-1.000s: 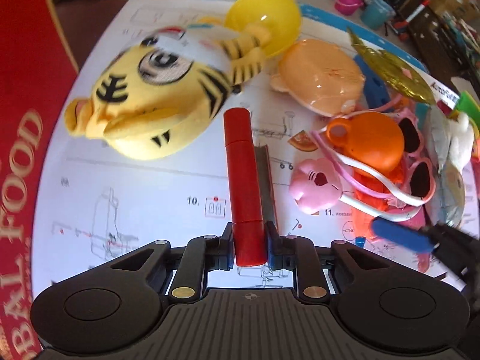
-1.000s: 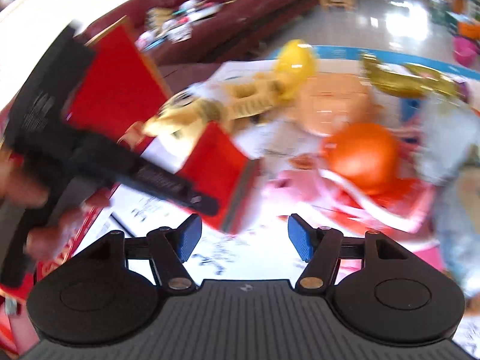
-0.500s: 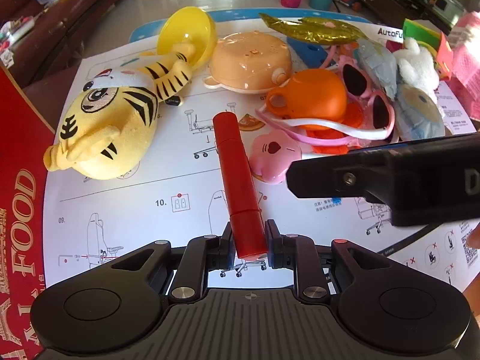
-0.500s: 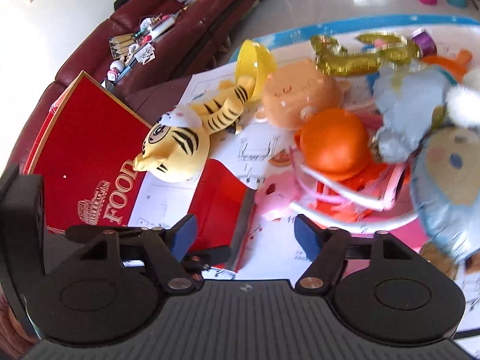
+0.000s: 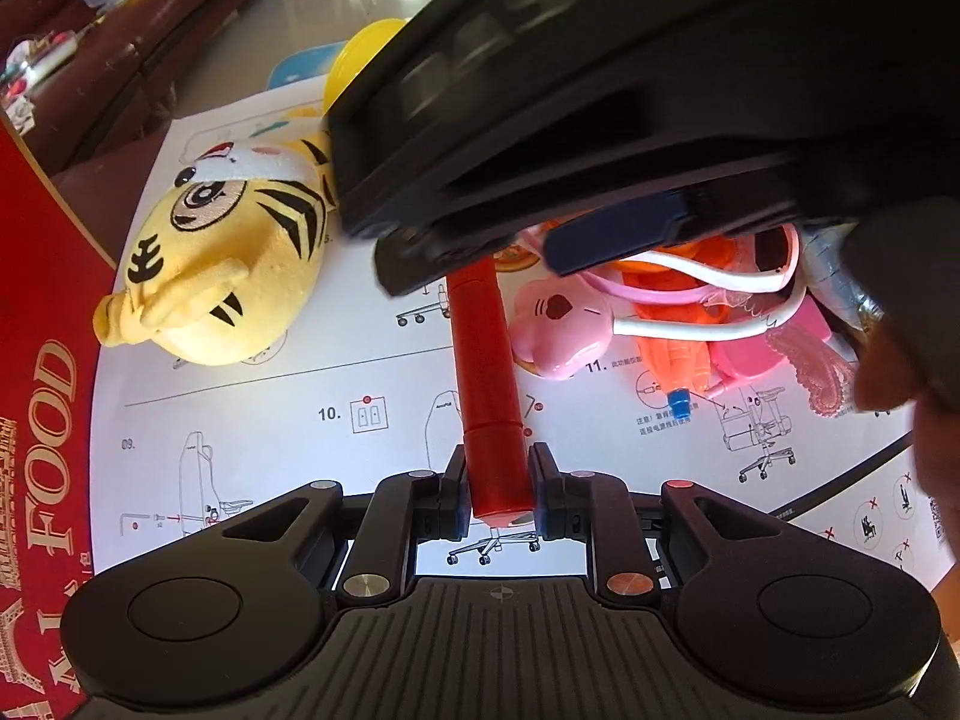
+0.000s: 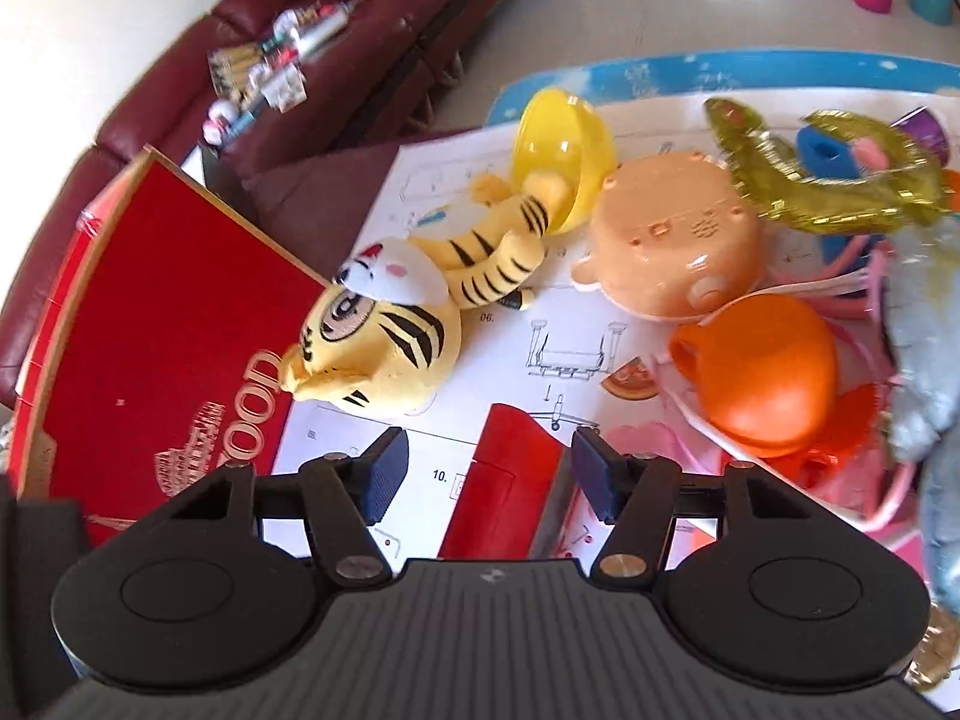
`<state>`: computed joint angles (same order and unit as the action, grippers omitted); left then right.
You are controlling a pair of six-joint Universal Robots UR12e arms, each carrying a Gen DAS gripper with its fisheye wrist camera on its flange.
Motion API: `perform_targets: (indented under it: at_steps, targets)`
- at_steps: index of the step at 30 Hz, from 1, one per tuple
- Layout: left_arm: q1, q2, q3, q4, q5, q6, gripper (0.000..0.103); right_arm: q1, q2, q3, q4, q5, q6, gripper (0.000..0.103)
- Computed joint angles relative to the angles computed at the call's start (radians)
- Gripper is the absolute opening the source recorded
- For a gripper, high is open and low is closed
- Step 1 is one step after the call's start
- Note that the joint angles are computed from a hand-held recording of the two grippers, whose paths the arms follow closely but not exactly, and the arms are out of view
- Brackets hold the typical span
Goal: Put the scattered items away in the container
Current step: 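Close the right tool on the red tube while the left tool holds it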
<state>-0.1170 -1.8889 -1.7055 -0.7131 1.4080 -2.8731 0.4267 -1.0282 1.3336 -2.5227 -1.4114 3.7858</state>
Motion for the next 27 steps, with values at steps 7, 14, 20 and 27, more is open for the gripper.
perform_targets:
  at_steps: [7,14,20,27]
  targets:
    - [0.014,0.001,0.0,-0.009,-0.024,-0.027,0.023,-0.006,0.019,-0.028,0.101,0.022,-0.049,0.062]
    - [0.017,-0.005,0.001,0.042,-0.03,-0.097,0.048,-0.024,-0.004,0.025,0.049,0.069,0.022,0.066]
    - [0.008,-0.02,0.014,0.038,-0.036,-0.077,0.031,-0.024,-0.015,0.049,0.035,0.072,0.022,0.067]
    - [-0.001,-0.007,-0.016,0.064,-0.024,-0.026,0.018,-0.029,-0.026,0.077,-0.004,0.115,0.057,0.058]
